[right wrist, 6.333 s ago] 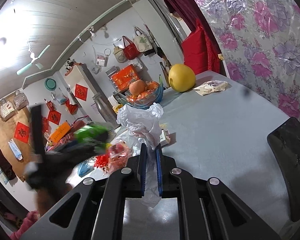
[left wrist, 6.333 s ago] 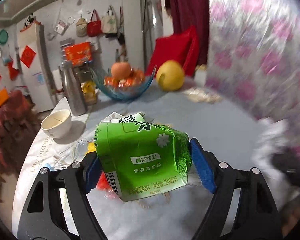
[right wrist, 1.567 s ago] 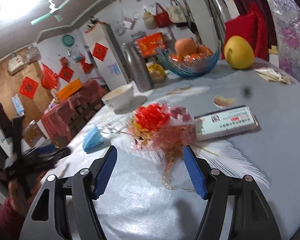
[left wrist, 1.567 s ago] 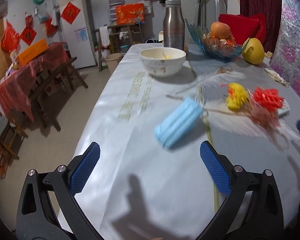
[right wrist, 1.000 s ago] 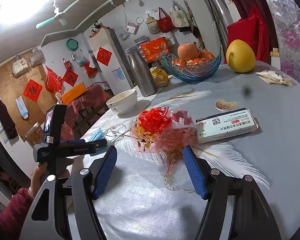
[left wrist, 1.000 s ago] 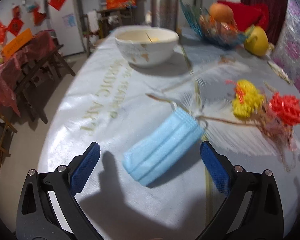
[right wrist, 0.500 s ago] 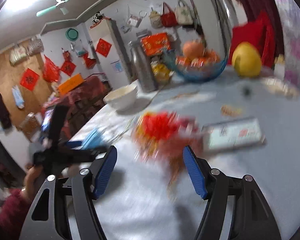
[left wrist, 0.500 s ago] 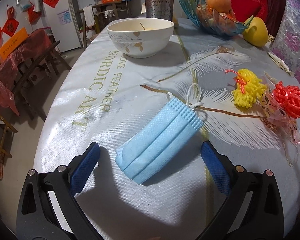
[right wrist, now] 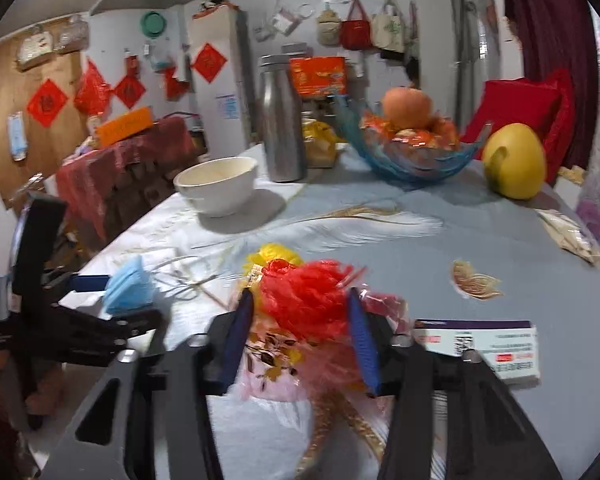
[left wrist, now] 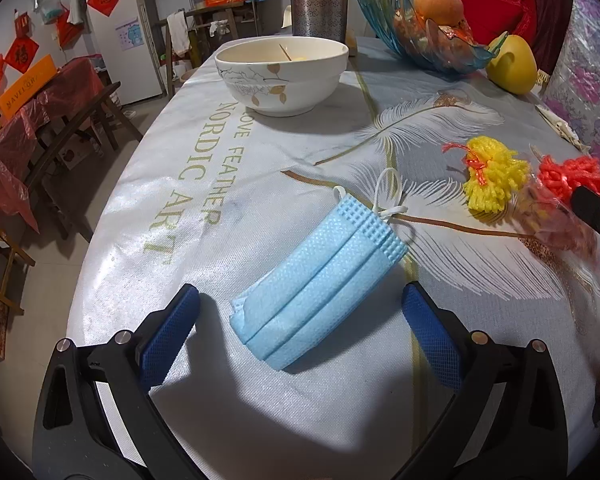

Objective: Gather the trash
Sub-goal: 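Grasp the blue face mask with the left gripper while the right grasps the red ribbon, then carry the mask and red ribbon to the red wastebasket and release both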

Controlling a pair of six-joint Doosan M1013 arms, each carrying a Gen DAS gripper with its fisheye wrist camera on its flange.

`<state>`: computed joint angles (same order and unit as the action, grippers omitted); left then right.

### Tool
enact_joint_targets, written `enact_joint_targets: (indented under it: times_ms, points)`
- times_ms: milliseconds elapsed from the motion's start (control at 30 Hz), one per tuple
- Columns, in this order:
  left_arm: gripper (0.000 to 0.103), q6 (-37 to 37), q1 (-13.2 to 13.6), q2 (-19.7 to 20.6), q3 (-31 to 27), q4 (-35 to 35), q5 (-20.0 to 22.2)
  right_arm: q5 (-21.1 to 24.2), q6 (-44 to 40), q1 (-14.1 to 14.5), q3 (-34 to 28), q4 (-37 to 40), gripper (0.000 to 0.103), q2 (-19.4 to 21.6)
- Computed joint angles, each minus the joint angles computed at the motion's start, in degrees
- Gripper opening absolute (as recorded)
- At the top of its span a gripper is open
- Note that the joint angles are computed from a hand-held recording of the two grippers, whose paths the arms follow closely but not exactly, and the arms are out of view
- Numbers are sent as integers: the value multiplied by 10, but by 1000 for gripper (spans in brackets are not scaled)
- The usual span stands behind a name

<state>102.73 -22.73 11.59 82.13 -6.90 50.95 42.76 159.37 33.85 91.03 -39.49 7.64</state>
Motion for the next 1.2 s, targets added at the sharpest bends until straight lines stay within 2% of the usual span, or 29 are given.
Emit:
enact_joint_targets:
  times_ms: [167,300,433,600,800,1033,1200]
  points:
    - [95,0,-1,-1,0,3,-4,-14,42,-1,14,-15,26,-10]
    - [77,15,5,-6,7,-23,-19,-24,62,6,22,-43,27,-16]
    - [62,36,19,-7,7,-78,-21,-26,79,12,25,-70,28,-19]
    - [55,65,20,-11,14,-104,-26,-32,97,6,32,-66,28,-25]
    - [50,104,22,-19,24,-137,-39,-37,124,5,37,-77,29,-30]
    - [49,160,42,-43,53,-229,-81,-53,212,20,54,-185,28,-44]
    - [49,192,61,-61,63,-279,-71,-63,237,32,60,-244,28,-49]
